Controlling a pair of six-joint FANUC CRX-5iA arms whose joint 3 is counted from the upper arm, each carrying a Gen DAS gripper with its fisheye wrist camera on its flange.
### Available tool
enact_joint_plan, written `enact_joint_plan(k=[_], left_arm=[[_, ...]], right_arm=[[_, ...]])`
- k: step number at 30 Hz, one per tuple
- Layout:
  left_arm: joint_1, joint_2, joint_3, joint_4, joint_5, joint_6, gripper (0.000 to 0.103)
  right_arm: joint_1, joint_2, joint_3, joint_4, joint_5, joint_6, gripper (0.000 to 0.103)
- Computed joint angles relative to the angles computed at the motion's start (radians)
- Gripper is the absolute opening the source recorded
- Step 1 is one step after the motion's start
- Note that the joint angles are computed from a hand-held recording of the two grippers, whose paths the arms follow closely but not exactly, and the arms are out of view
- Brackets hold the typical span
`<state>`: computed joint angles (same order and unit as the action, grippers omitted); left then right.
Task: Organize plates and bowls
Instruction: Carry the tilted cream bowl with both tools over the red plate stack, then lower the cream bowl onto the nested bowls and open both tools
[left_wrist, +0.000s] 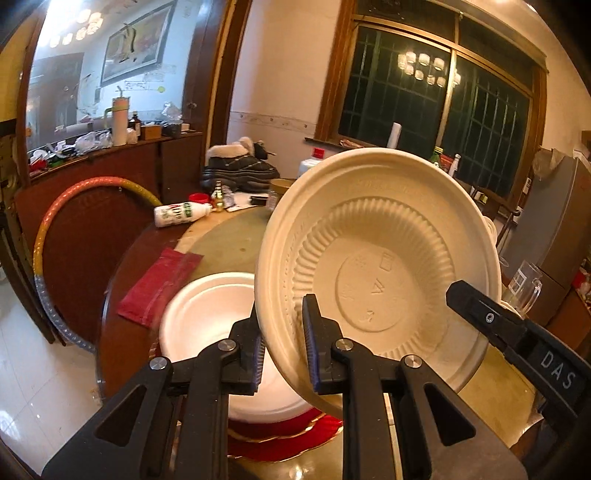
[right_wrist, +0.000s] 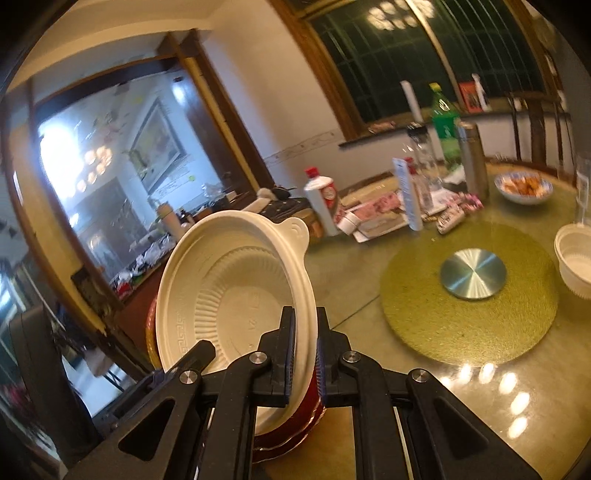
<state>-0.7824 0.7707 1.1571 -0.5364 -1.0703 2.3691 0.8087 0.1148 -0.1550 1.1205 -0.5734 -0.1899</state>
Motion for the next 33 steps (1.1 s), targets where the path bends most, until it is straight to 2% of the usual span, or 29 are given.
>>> enact_joint_plan(k=[4,10,21,27,33], left_arm=[[0.015,-0.068,-0.12,-0.006,0.04,0.026,0.016],[0.033,-0.11,-0.193,-0.017,0.04,0.05,0.016],[0.067,-0.094,-0.177,0.044,-0.024,-0.014,0.016],[0.097,-0.056,-0.124,0.131,-0.081,-0.106,0.015],[0.131,-0.058,-0.138,0.225,-0.08,-0.151,0.013]], right_arm=[[0.021,0.026,0.03,-0.044,0.018,0.046,0.01],[0.045,0.062,0.075,-0.134,0.027,0.131,0.009],[0.063,0.13,0.206,-0.405,-0.011,0.347,0.009],[0.052,0.167,0.299,-0.588,-0.07,0.484,0.009],[0.037,0.191,0.361,-0.717,-0.11,0.561,0.009]])
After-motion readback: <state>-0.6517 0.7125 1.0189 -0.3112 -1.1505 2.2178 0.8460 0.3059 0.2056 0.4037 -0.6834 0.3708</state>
